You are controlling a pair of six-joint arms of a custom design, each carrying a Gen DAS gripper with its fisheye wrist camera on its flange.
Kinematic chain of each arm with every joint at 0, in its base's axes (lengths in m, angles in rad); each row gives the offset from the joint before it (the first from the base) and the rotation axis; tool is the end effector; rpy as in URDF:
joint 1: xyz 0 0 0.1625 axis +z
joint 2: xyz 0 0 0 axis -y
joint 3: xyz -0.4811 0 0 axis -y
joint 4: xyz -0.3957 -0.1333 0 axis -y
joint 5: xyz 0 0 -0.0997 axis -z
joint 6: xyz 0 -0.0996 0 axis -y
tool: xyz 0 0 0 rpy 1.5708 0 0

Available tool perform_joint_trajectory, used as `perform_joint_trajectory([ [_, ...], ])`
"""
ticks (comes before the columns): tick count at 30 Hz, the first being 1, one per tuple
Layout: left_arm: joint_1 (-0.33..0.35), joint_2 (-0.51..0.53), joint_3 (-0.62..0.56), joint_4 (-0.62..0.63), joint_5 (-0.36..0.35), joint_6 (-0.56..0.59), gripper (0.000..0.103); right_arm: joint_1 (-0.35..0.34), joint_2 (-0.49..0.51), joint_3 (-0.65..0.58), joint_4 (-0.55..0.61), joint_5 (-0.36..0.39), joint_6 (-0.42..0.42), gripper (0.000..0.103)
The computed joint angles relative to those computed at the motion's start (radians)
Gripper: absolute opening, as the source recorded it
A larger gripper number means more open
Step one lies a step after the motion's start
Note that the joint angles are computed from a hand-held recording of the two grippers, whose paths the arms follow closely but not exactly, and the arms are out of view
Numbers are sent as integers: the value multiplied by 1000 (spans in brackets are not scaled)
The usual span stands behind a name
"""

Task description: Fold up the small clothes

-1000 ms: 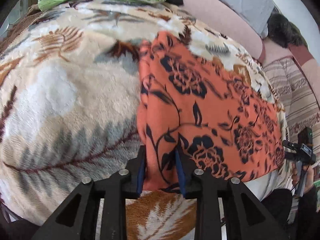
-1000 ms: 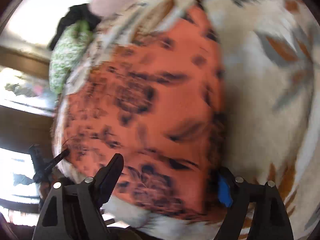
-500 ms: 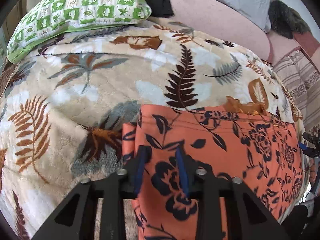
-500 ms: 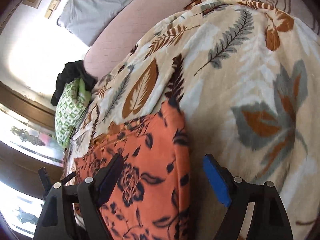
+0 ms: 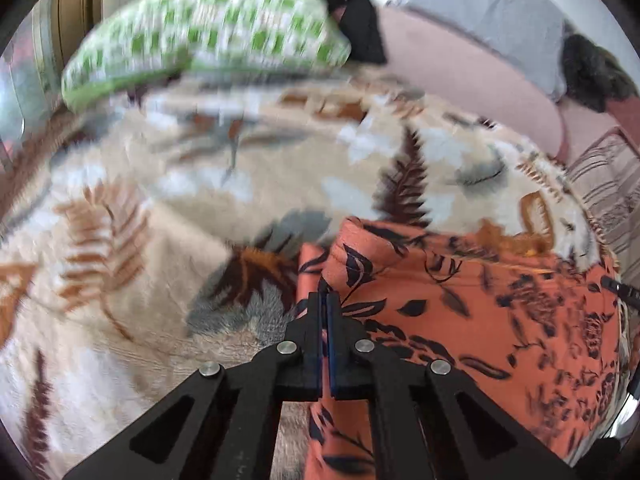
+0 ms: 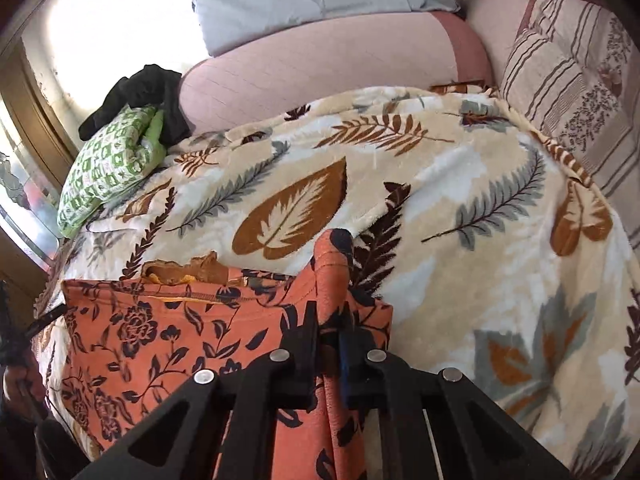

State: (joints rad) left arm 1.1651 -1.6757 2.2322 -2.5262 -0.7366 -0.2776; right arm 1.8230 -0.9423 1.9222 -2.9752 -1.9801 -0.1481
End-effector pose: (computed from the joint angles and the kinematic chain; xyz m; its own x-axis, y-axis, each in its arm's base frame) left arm 0.0310 -0.4525 0.4090 -0.8025 -0.2313 -0.5500 0.1495 0.8145 -0.5606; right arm 0.2484 -0.5884 0.1809 -0.8856 -0.1996 0.4195 -0.3620 0.8624 -0.3539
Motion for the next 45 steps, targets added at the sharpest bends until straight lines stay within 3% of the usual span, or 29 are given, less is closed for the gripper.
perform_joint_trajectory([
  [2,28,35,-13,-77,-11,33,3,-35,29,-26,63,-13,59,10],
  [4,17,50,-26,-103,27,60,8,-57,21,0,-1,16,86,13],
  [6,1,47,-42,-89,43,80,8,-50,2,26,-64,-8,105,33],
  [7,-11,34,-44,-75,52,74,8,-42,-10,35,-75,-30,111,61],
  [8,-24,9,-40,-65,41,67,8,-35,-24,48,-94,-36,111,76],
  [9,-33,-19,-30,-58,22,66,12,-28,-42,64,-118,-28,99,76],
  [12,-110,-142,24,60,38,3,44,5,-100,109,-144,-13,89,76],
  [14,-172,-224,67,123,35,-30,45,6,-155,150,-114,120,97,76],
  [16,-229,-293,103,224,27,-67,46,-21,-200,189,-38,322,95,76],
  [18,-245,-303,121,335,46,-130,45,-49,-211,217,29,458,87,77],
  [19,-211,-278,112,390,26,-167,41,-59,-203,220,53,463,83,77],
  [21,-125,-242,100,397,-55,-209,22,-87,-167,217,59,347,133,77],
  [23,-144,-276,114,364,-62,-219,21,-115,-152,227,37,258,242,77],
  [25,-191,-305,113,360,-39,-198,20,-114,-165,253,-19,293,224,77],
  [27,-196,-296,95,339,-44,-161,23,-95,-172,260,-31,299,180,77],
  [29,-167,-253,64,331,-59,-140,32,-76,-175,263,-41,288,164,77],
  [33,-86,-168,18,323,-119,-123,32,-67,-160,261,-51,283,164,77],
  [35,-73,-151,5,341,-113,-134,7,-63,-148,264,-55,269,167,77],
  [36,-71,-149,-2,352,-116,-139,5,-64,-140,267,-67,269,157,77],
  [39,-124,-196,27,330,-60,-147,4,-69,-137,269,-71,268,144,77],
  [43,-245,-319,85,417,17,-310,4,-77,-133,266,-72,270,144,77],
  [45,-200,-294,107,438,31,-340,5,-78,-126,264,-74,268,137,77],
])
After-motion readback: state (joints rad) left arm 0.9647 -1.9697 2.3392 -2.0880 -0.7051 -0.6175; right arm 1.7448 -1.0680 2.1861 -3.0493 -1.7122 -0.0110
